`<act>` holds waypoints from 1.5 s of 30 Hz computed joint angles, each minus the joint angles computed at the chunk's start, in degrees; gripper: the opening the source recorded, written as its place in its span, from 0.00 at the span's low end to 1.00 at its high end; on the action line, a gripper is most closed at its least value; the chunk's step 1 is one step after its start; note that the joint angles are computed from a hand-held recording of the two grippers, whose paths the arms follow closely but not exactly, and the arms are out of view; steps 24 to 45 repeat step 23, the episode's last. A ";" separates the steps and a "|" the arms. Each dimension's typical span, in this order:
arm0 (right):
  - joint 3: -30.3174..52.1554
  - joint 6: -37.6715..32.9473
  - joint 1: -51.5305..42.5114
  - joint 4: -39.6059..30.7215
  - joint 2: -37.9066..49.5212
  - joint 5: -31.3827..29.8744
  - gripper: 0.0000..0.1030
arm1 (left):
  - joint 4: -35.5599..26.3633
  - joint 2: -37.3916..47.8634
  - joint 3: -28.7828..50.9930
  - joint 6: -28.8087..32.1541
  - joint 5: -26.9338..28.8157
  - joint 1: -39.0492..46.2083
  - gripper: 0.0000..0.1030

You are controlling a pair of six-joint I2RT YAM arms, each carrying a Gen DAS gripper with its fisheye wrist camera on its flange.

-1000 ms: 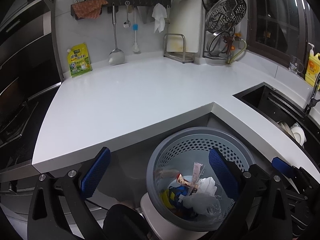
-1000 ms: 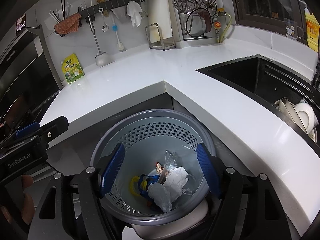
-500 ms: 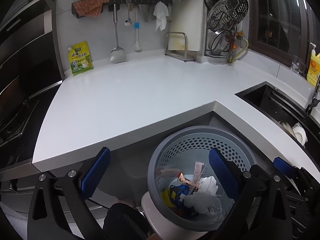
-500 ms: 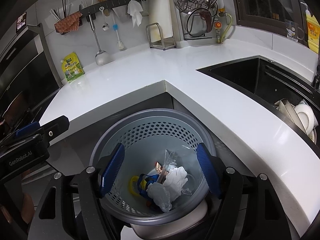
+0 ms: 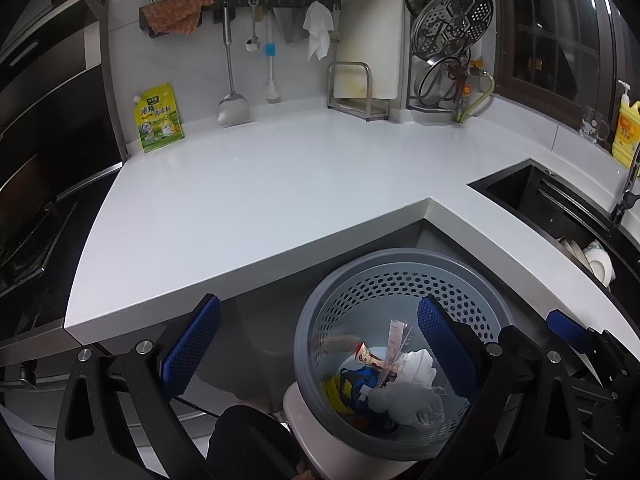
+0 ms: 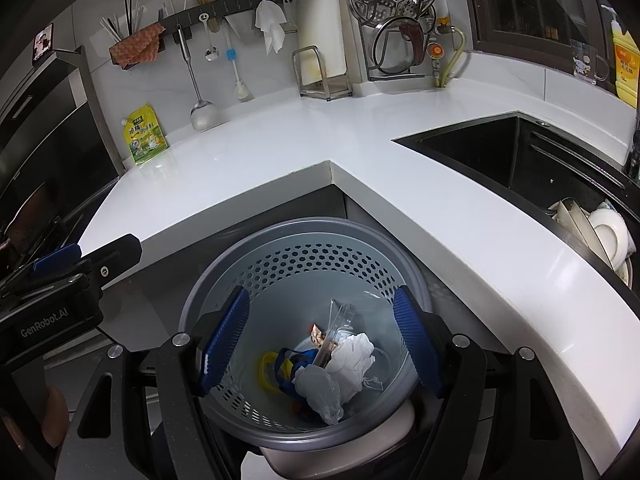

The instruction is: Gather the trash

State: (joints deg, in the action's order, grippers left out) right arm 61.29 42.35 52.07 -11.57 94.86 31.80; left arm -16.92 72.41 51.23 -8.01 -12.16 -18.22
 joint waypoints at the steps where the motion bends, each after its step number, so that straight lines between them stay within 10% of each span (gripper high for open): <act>1: 0.03 0.01 0.02 -0.01 0.03 0.01 0.69 | -0.01 -0.01 -0.02 -0.05 -0.04 -0.04 0.94; 45: -0.08 -0.29 -0.56 -0.02 -0.19 -0.49 0.69 | -0.22 0.54 0.08 0.35 1.55 0.18 0.94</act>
